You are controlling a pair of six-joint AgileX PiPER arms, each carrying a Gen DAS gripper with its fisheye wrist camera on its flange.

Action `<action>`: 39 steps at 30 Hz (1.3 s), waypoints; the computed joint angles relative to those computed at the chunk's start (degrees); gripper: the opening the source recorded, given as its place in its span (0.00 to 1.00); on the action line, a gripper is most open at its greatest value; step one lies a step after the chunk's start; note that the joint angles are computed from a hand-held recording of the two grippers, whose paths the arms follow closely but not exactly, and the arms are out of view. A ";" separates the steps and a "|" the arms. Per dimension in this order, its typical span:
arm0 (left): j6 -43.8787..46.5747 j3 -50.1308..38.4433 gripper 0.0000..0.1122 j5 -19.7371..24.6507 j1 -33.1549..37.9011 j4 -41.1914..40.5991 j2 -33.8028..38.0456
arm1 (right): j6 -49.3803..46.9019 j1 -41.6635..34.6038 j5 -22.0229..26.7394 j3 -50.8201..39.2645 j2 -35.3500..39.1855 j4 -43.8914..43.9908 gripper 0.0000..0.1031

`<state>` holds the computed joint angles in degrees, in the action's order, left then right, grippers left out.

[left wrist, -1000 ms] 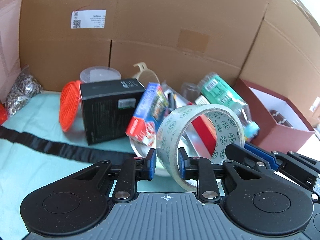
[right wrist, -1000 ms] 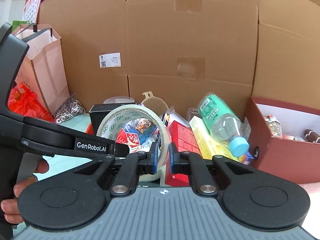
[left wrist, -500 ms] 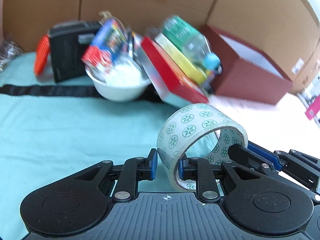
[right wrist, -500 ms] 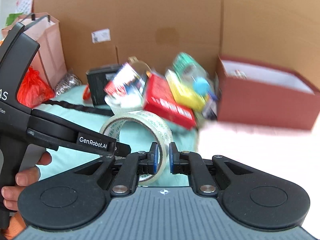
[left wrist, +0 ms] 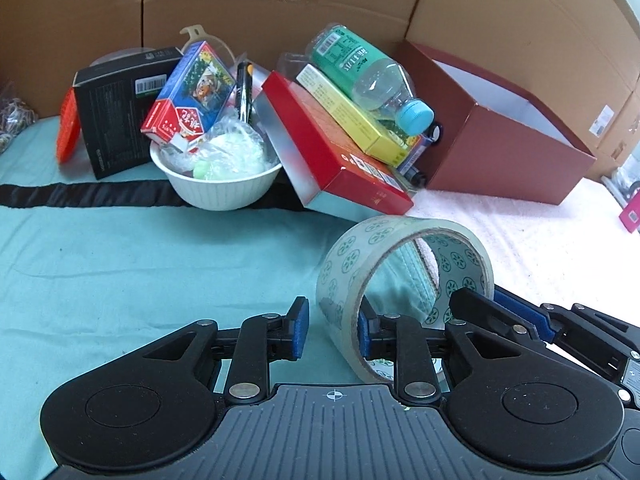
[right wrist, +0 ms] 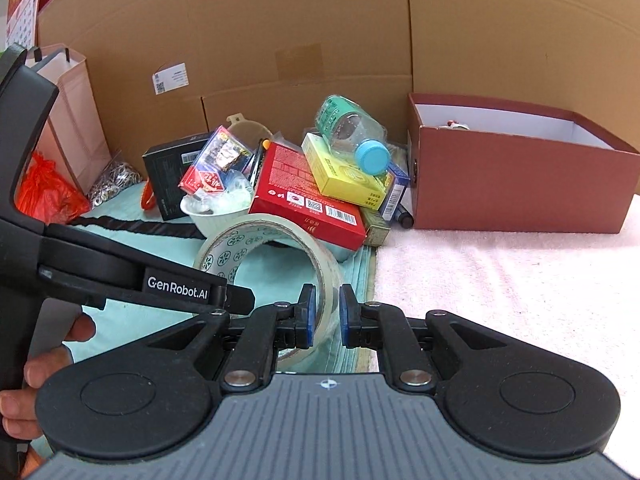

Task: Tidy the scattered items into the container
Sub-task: 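Lift the tape roll with both grippers and carry it over the box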

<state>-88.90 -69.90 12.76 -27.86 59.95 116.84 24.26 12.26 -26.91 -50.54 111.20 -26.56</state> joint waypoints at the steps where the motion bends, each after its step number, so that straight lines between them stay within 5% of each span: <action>1: 1.21 -0.72 0.36 0.48 -0.08 -0.99 0.37 | 0.24 -0.09 0.11 -0.49 0.33 -0.02 0.15; 15: 19.32 -10.56 0.36 3.14 1.80 -17.72 7.01 | 10.20 -1.20 3.58 -10.09 6.37 -8.26 0.22; 18: 23.98 -11.61 0.26 3.48 2.15 -22.43 7.53 | 17.35 -2.08 3.80 -11.70 7.17 -14.79 0.22; 30: 16.28 -11.96 0.14 8.31 -2.43 -14.01 4.54 | 12.60 -4.45 0.57 -6.63 3.35 -11.67 0.12; 39: 18.31 -21.64 0.09 13.30 -7.05 -12.57 6.01 | 6.54 -9.16 -3.42 -2.98 -1.58 -6.42 0.12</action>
